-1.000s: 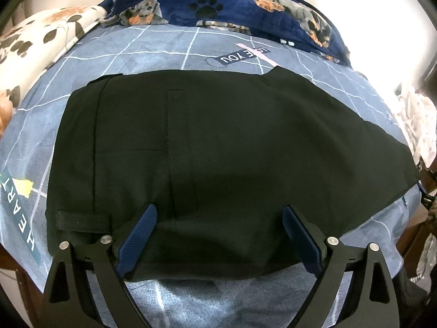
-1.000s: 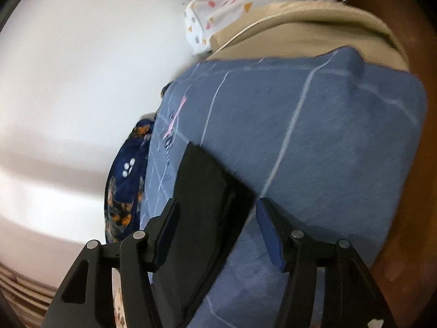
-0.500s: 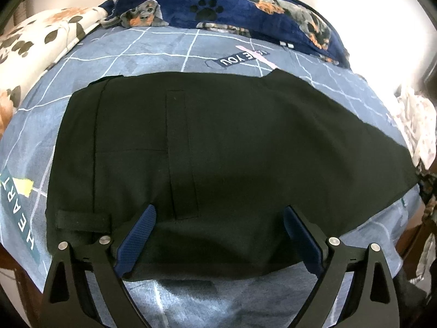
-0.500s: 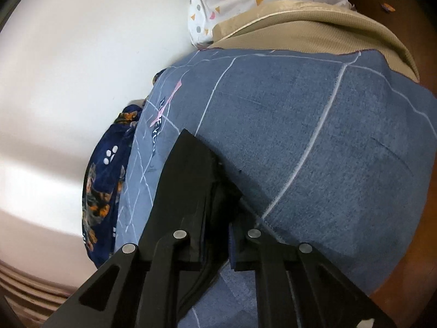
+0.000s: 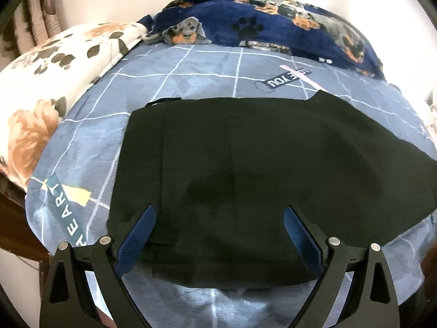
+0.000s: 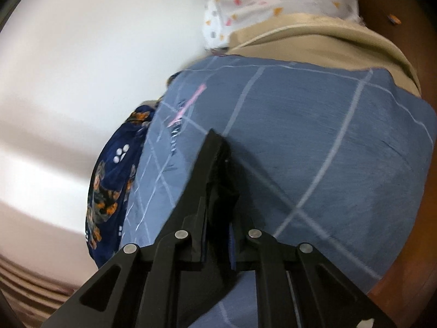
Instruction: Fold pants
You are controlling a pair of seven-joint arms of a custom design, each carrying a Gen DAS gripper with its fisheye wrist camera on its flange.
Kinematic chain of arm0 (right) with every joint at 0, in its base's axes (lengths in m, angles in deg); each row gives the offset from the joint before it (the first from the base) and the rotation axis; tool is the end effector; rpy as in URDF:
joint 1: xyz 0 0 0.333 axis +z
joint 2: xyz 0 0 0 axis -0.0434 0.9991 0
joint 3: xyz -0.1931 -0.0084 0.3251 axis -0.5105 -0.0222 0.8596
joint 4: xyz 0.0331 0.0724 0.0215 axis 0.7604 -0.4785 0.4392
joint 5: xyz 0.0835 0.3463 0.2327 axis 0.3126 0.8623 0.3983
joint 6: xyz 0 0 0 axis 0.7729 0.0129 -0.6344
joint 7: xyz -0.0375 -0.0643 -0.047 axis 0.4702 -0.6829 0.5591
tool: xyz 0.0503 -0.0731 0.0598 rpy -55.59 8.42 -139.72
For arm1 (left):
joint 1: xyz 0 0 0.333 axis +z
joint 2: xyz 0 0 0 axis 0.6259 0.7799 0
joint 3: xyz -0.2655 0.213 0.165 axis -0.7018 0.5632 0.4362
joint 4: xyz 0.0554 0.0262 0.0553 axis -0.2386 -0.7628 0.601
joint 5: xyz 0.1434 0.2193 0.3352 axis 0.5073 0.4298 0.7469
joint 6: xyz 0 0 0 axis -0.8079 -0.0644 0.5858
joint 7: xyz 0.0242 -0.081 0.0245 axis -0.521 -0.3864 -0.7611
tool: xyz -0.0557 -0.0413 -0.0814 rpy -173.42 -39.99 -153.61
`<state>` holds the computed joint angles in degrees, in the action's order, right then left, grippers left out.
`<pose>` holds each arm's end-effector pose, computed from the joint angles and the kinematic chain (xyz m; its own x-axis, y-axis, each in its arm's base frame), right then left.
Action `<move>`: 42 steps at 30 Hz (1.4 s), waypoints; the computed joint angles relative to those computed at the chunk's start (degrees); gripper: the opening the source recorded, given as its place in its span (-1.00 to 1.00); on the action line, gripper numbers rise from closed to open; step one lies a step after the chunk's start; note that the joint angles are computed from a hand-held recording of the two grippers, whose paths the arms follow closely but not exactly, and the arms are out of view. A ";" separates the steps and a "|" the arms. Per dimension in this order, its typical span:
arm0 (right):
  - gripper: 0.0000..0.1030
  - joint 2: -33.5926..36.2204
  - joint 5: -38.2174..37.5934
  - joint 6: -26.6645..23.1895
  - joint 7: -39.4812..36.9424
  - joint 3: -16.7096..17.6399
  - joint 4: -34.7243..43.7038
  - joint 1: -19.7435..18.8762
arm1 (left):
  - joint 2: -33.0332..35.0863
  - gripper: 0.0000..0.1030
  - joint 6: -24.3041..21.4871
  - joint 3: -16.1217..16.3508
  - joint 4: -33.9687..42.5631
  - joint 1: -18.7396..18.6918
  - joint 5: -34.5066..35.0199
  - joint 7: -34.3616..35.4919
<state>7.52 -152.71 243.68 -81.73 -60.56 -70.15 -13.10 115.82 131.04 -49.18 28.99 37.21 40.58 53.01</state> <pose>0.4163 -0.0273 0.4568 -0.6889 -0.0511 -0.7230 0.2392 0.9256 -0.2933 0.8964 -0.0893 0.4590 -0.5665 -0.8241 0.0044 -0.6943 0.4744 -0.5413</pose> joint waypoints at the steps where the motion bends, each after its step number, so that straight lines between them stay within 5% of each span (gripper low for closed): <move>1: -0.78 0.11 0.39 -0.14 -0.91 0.11 0.53 0.26 | -0.31 0.84 0.59 0.32 -0.67 -0.16 0.31 -0.12; 14: -0.78 9.05 -2.19 2.04 -4.61 2.01 13.21 4.18 | -1.44 0.84 3.24 2.16 -2.95 -1.21 2.87 -1.62; 28: -0.78 23.55 -4.64 9.17 -4.32 0.15 26.15 11.79 | -1.92 0.84 4.71 3.17 -4.11 -2.10 5.50 -2.41; 42: -0.78 29.81 -0.74 12.54 -8.93 -2.58 30.85 17.19 | -0.46 0.84 2.19 3.23 -1.18 -2.08 6.69 -4.10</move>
<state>37.33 -153.45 256.21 -90.66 -63.14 -39.29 4.09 115.36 133.22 -45.95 27.80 35.13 47.28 48.91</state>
